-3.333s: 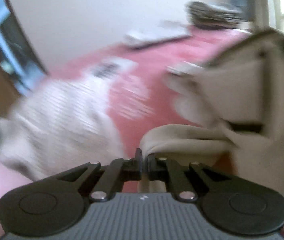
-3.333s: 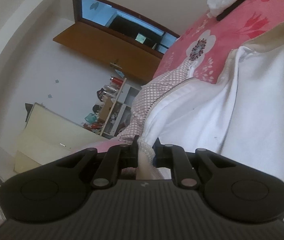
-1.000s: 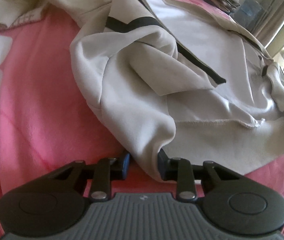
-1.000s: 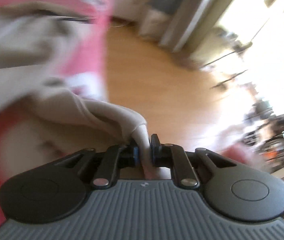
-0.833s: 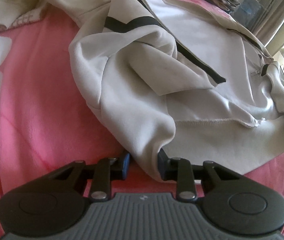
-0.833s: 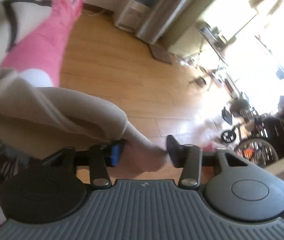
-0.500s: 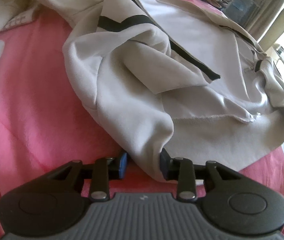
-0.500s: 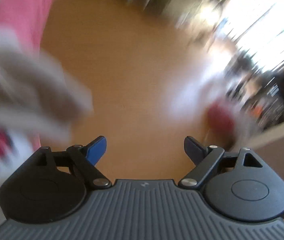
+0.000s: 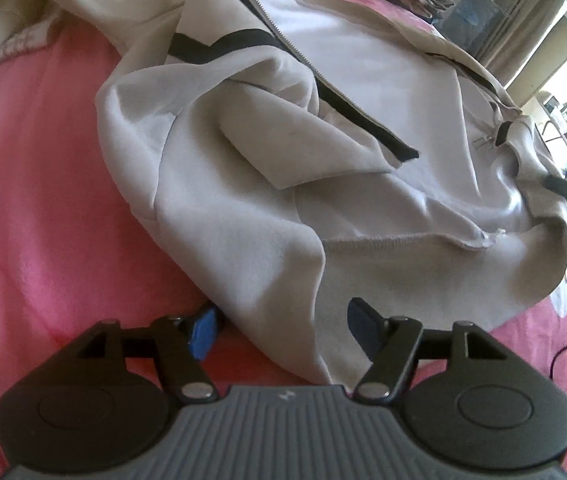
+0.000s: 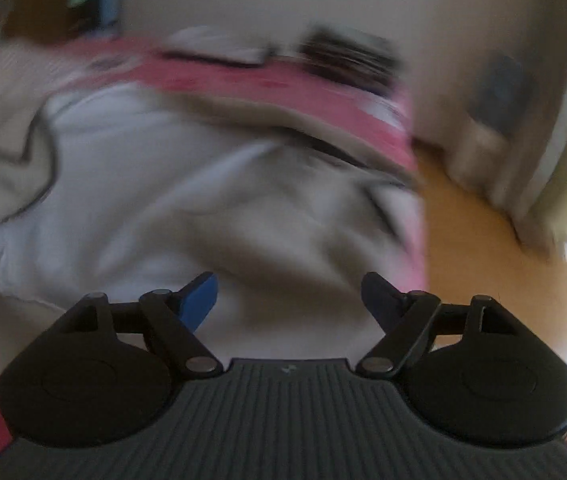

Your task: Fold clothes

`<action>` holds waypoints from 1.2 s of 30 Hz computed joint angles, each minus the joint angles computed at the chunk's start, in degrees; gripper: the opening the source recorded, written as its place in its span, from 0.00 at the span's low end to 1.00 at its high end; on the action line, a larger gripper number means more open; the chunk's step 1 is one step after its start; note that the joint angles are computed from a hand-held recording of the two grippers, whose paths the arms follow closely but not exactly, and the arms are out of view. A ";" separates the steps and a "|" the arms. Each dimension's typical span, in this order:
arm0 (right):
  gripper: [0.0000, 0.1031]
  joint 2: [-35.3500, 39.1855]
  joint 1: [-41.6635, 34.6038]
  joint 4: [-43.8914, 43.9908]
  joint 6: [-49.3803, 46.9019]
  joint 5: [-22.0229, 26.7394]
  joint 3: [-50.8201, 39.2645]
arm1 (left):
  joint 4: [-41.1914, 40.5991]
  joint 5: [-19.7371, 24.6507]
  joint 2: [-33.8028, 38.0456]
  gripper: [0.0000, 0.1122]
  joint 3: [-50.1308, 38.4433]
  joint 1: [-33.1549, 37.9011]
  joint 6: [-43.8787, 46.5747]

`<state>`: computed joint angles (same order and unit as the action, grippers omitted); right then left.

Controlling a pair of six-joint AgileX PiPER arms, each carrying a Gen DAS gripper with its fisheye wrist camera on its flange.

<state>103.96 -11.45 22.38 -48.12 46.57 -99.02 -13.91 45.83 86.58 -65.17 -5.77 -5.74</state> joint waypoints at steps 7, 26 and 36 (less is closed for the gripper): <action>0.12 14.45 8.12 -19.30 15.79 -1.62 -14.72 | 7.58 -2.04 -2.11 0.55 2.46 -3.73 1.61; 0.45 -10.44 -27.07 41.04 40.60 2.64 24.26 | -13.03 -1.25 -2.90 0.43 4.75 8.55 12.74; 0.68 -3.27 -16.99 21.05 51.79 9.03 8.66 | -5.24 -4.26 -2.96 0.30 4.63 4.42 -0.99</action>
<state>100.69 -28.45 43.43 3.66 55.60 -90.36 -19.15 41.58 83.61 -60.54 -1.35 -6.73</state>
